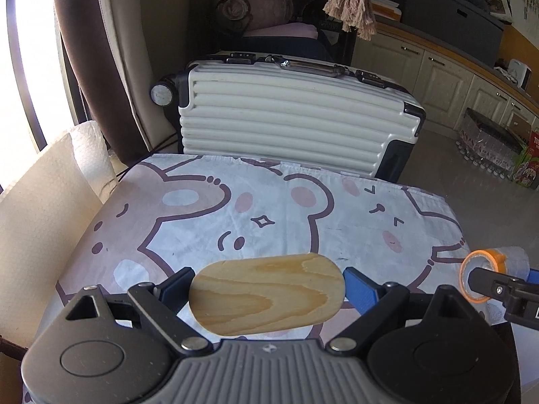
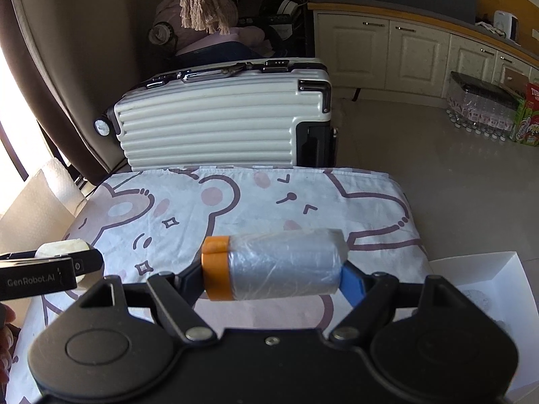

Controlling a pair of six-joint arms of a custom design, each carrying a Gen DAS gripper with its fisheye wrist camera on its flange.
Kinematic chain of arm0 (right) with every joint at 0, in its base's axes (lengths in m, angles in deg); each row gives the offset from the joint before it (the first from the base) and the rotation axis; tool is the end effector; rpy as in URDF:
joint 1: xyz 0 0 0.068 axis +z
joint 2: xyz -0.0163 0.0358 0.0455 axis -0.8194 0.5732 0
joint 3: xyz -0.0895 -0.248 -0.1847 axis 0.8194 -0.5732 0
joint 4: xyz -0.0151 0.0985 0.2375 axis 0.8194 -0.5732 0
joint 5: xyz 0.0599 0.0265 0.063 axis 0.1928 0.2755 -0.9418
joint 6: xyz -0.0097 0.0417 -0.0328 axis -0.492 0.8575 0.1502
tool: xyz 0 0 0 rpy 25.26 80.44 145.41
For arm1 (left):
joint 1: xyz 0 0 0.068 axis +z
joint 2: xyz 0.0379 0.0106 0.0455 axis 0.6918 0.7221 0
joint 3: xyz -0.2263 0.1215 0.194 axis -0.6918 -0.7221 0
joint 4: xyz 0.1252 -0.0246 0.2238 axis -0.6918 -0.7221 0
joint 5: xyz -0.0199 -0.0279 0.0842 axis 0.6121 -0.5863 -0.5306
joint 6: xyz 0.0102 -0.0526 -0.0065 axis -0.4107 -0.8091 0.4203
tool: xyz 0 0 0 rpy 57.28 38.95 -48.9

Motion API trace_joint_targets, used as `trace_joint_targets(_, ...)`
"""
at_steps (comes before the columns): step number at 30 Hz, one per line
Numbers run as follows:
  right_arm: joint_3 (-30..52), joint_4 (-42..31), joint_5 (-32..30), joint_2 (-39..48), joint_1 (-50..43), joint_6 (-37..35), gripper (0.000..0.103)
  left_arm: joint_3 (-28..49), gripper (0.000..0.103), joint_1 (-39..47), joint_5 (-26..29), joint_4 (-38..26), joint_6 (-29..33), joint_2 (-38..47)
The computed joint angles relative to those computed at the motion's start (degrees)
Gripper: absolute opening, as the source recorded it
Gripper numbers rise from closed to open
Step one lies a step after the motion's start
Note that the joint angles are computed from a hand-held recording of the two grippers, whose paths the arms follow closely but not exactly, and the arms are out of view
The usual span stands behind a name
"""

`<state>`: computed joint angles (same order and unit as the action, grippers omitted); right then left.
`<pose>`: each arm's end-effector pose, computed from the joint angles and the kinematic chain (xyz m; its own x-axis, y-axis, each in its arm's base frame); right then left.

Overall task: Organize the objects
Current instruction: 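Lift the wooden block with the left gripper while the right carries the white roll toward the box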

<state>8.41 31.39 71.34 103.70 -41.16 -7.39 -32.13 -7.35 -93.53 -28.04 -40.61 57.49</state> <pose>0.2040 0.0453 0.2346 -0.6915 0.0836 -0.7175 0.0312 0.9958 0.0860 0.2208 -0.2426 0.2309 -0.7163 -0.1120 -0.6887 -0.0918 0.9936 -0.0660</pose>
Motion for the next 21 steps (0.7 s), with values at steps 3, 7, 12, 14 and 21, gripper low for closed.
trace_joint_targets(3,-0.43,-0.86,-0.96,-1.38,-1.30,-0.42,0.081,0.10,0.093,-0.21,0.32,0.07,-0.27,0.32)
trace_joint_targets(7,-0.79,-1.77,-3.04,-2.56,-4.03,-2.07,0.081,0.57,0.093,-0.77,0.55,0.93,-0.05,0.86)
trace_joint_targets(12,-1.55,-3.63,-4.88,-2.57,-8.00,-4.29,0.081,1.93,0.093,-1.45,1.65,2.12,0.37,2.46)
trace_joint_targets(14,-2.00,-4.23,-5.57,-2.35,-9.91,-4.98,0.081,2.44,0.093,-1.71,2.37,2.87,0.46,3.18)
trace_joint_targets(21,-2.69,-7.60,-9.67,-0.51,-18.39,-8.25,0.081,4.87,0.093,-3.00,4.43,4.93,0.56,5.86)
